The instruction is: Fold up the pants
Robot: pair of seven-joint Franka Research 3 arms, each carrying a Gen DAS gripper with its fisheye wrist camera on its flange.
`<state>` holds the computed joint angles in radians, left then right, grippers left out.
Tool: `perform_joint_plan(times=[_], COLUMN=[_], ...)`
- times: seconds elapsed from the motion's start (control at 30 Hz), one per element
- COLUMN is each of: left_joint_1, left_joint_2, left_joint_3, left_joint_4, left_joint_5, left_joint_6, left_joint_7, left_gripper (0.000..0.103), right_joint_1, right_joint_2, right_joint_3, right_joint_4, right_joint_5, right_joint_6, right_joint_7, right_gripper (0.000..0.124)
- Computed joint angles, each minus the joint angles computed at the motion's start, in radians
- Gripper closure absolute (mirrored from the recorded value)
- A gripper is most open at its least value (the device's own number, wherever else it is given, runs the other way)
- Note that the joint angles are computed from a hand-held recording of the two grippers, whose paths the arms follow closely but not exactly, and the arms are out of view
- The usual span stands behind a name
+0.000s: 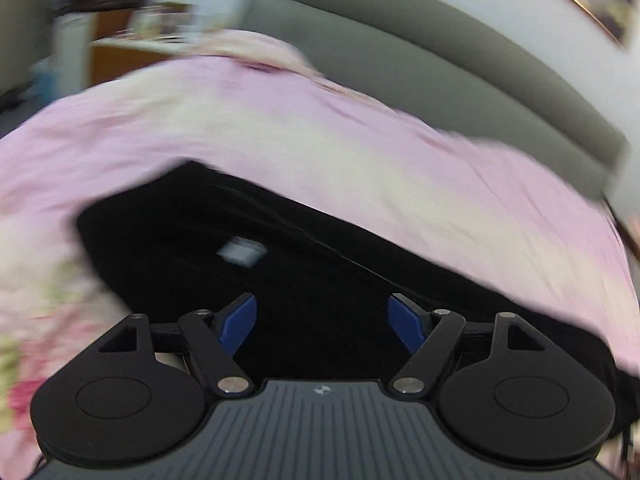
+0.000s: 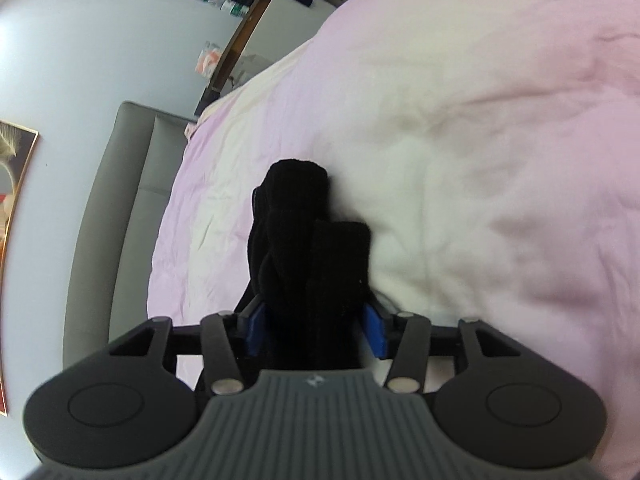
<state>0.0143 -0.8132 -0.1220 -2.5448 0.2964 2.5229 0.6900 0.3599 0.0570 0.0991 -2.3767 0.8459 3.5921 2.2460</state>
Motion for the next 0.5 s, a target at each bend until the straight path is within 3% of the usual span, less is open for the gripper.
perform_joint_plan(times=[0.1,0.23,0.4,0.5], left_joint_1=[-0.085,-0.157,-0.218,-0.249], left_joint_2=[0.21,0.447,0.66,0.765], left_joint_3=[-0.041,-0.089,-0.139,-0.153], left_joint_4=[0.147,0.343,0.526,0.626], left_joint_5=[-0.002,-0.008,0.012,0.055], left_joint_6=[0.023,0.049,0.046,0.024], left_joint_7=[0.091,0.163,0.165,0.145], left_gripper=[0.016,0.017,0.017,0.017], right_joint_1=[0.014,-0.024,-0.053,-0.051], right_joint_2=[0.022,0.0,0.02,0.029], right_joint_3=[0.006,-0.004,-0.015,-0.018], right_joint_4=[0.013,-0.022,-0.012,-0.005], right_joint_5=[0.035,-0.128,-0.244,-0.238], right_joint_6=[0.043,0.017,-0.001,0.009], right_joint_7=[-0.012,0.06,0.057,0.032], right_gripper=[0.077,0.07,0.069,0.069])
